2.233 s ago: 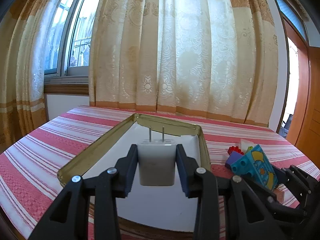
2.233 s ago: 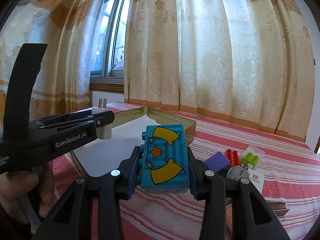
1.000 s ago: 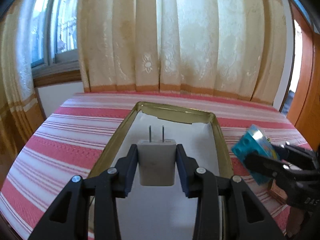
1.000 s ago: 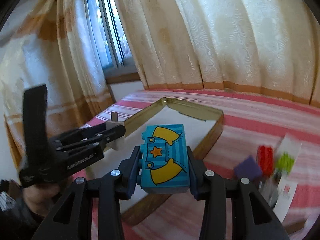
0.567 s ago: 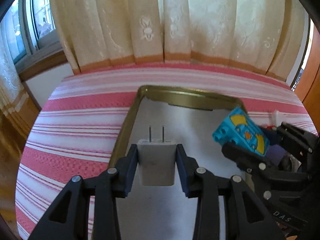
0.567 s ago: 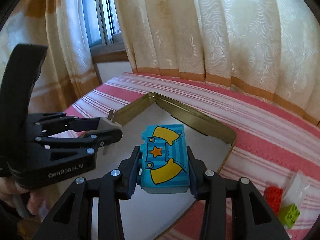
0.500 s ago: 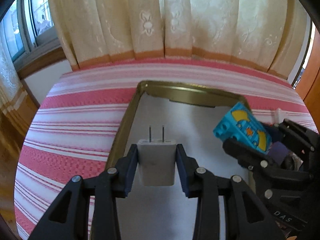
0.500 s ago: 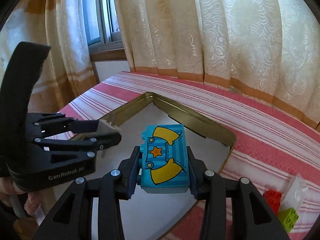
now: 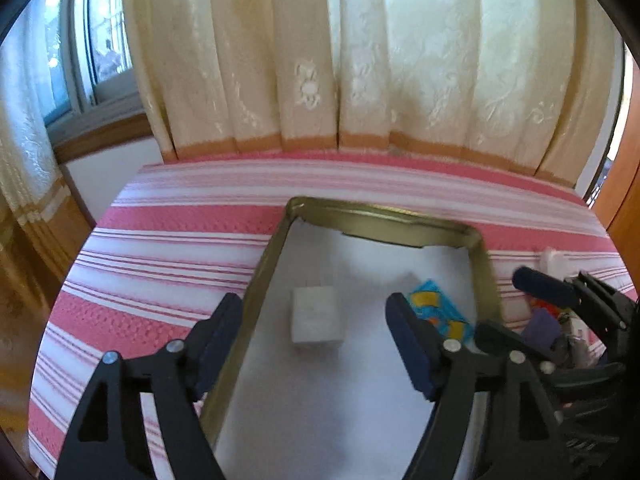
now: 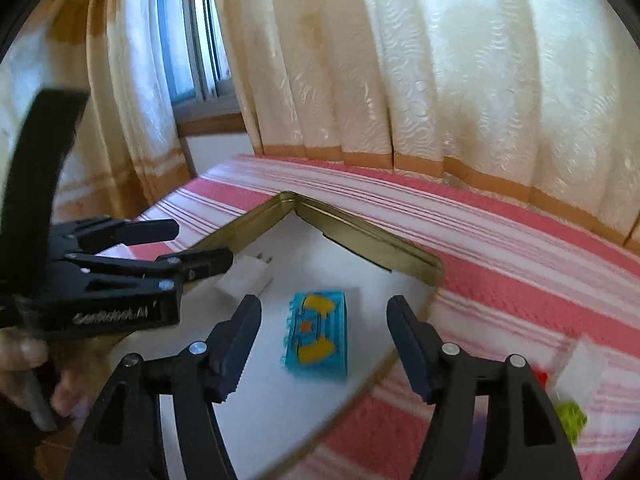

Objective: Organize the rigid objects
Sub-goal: 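Move the left tool to the copper plaque while the right tool approaches the brown comb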

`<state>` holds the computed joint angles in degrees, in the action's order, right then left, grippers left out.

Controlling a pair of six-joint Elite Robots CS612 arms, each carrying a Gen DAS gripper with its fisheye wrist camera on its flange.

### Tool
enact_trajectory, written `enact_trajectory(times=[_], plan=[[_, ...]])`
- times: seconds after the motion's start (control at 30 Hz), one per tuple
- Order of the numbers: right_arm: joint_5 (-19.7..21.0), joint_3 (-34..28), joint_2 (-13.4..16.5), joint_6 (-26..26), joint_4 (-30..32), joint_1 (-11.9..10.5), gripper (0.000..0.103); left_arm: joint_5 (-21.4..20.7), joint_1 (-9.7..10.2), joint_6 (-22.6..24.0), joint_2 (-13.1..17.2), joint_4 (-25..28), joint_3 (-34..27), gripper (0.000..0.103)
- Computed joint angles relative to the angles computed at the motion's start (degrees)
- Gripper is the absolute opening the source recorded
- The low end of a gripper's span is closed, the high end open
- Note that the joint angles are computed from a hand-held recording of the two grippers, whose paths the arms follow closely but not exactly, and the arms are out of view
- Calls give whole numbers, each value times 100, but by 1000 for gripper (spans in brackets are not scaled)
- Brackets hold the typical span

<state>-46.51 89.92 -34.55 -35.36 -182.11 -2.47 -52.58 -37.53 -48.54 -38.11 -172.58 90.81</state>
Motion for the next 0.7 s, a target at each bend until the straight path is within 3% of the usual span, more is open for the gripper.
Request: enact_trajectory(times=[0.17,0.27,0.33,0.47,0.53,0.7], plan=[[540,627,-122,93,-789,-526,76,1099,-540,129,111,-939,229,92],[651,908,-23,593,-1762,-904,79,1470,-826,387,293,-1450,156,98],[486,1023,55,1069,-2383,-1131,80,1624,-982,578,429,-1600,7,98],[240,1100,119,1652,-2774,-1424,81,1374,-1122,1230,676,-1809,-396,100],[132,1146,110,1673,-2699,-1512,81,1336,-1149,1239,738,-1680,-520,100],[382,1194,187,1258,-2439,-1611,81,998,-1193,979,817,-1341,-667,100]])
